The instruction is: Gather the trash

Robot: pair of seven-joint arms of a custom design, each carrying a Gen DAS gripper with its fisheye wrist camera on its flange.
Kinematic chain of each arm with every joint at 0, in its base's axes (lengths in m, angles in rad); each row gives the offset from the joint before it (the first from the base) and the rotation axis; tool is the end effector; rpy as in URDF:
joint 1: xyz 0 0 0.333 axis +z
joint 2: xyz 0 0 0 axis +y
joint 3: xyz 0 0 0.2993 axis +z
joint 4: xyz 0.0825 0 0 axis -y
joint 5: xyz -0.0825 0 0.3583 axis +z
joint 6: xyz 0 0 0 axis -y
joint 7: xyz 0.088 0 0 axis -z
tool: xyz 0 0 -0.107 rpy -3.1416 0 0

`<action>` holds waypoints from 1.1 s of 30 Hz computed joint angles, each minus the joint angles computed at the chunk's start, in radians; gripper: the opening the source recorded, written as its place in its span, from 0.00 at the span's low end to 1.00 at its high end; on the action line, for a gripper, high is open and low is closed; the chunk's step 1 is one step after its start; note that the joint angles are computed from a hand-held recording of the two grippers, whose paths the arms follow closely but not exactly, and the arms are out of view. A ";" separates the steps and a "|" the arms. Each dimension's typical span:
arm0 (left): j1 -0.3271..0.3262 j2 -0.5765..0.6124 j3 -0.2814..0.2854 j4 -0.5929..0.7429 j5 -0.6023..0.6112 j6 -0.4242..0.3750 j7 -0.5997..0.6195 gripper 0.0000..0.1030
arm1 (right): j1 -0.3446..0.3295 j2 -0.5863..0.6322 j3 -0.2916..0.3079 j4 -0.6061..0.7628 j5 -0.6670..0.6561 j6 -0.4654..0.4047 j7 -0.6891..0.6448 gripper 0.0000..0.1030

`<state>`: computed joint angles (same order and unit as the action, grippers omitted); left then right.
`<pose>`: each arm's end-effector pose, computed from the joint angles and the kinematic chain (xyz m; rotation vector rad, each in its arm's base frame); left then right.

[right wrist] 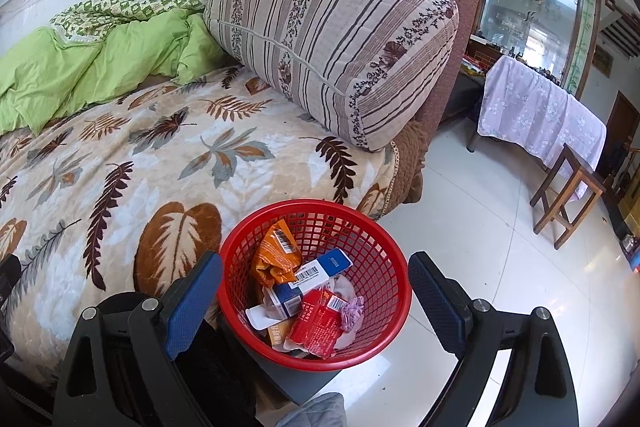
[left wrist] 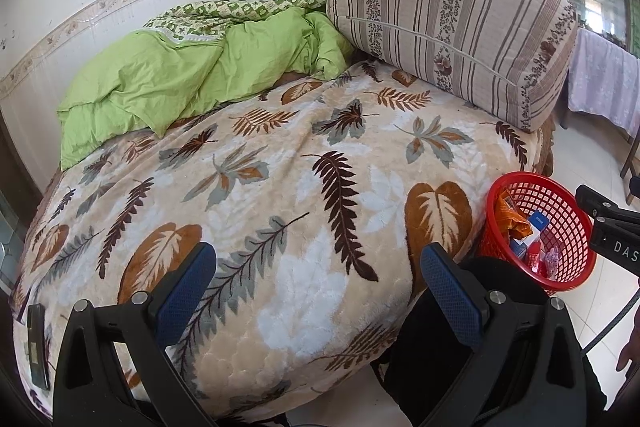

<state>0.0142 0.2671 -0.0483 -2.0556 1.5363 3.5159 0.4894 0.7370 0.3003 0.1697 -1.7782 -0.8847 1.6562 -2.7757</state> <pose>0.5245 -0.1375 0.3741 -1.1001 2.2079 -0.9971 0.4197 0.4002 0.3889 -1.0764 2.4775 -1.2605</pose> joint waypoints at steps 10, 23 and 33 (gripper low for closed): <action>0.000 0.000 0.002 0.001 0.000 -0.001 -0.003 0.99 | -0.003 0.002 -0.002 -0.001 0.000 0.012 -0.005 0.92; 0.009 -0.005 -0.010 -0.014 -0.027 -0.005 0.027 0.99 | -0.005 0.000 -0.002 -0.008 0.002 0.018 -0.002 0.92; 0.015 -0.005 -0.016 -0.016 -0.028 -0.006 0.031 0.99 | -0.007 -0.001 -0.002 -0.012 0.004 0.024 0.000 0.92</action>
